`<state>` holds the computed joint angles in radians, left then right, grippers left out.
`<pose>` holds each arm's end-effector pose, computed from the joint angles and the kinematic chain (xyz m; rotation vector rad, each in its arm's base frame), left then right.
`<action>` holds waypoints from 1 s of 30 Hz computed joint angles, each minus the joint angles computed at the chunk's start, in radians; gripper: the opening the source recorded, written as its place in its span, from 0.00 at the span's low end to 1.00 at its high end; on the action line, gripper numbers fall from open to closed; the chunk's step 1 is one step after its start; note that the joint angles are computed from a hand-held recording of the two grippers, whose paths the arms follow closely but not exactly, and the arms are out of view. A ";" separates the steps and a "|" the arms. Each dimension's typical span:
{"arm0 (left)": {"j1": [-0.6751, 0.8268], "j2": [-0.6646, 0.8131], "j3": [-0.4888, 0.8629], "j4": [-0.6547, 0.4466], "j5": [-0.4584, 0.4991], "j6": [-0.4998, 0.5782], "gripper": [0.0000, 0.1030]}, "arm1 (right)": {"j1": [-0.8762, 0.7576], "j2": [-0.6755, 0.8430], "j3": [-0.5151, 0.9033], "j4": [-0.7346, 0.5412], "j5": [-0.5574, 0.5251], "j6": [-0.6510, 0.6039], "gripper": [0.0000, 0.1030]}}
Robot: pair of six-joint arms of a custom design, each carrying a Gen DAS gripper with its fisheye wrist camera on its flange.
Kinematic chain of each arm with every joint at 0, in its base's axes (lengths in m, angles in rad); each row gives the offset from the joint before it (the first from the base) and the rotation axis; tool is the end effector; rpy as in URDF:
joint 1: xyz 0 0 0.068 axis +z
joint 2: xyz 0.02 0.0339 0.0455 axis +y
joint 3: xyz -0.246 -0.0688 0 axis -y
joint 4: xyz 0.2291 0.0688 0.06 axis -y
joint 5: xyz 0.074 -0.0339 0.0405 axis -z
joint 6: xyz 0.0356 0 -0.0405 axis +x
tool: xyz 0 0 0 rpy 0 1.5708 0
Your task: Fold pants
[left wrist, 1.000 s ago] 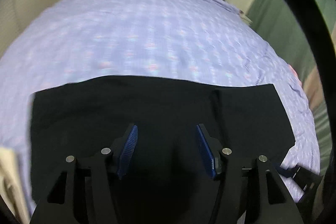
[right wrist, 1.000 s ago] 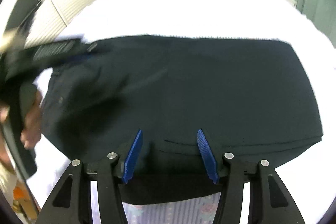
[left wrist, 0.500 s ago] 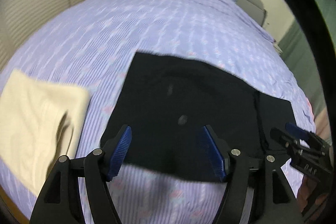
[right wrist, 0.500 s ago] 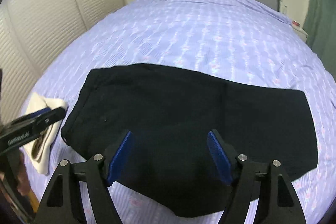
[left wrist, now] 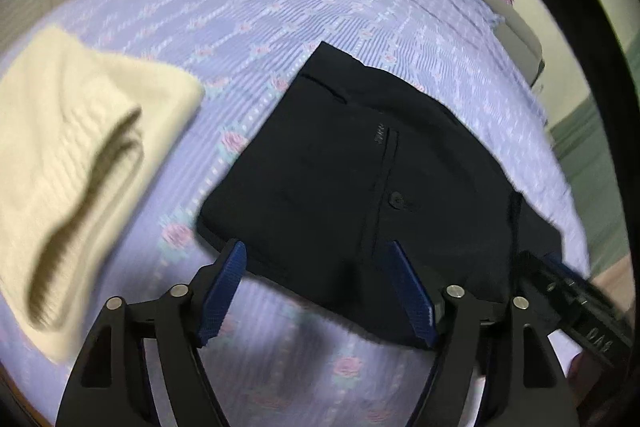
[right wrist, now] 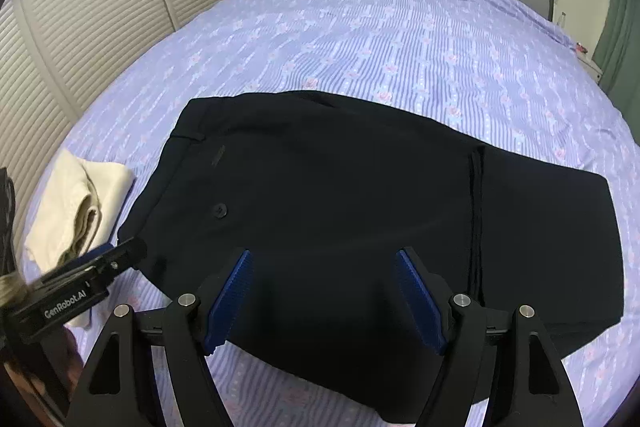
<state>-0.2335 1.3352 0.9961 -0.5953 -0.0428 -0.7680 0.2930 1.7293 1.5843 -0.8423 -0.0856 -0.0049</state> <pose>0.2569 -0.0595 0.2450 -0.6882 2.4458 -0.3541 0.3385 0.1053 0.2913 -0.4137 2.5342 0.2195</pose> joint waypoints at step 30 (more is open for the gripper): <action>0.234 0.187 -0.217 0.548 0.301 -0.297 0.82 | 0.005 0.131 0.054 -0.005 -0.042 0.123 0.72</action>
<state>0.0009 1.5226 0.7794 -0.0476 0.2587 -1.0652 0.2981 1.8604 1.6379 -0.8472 -0.1276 0.1180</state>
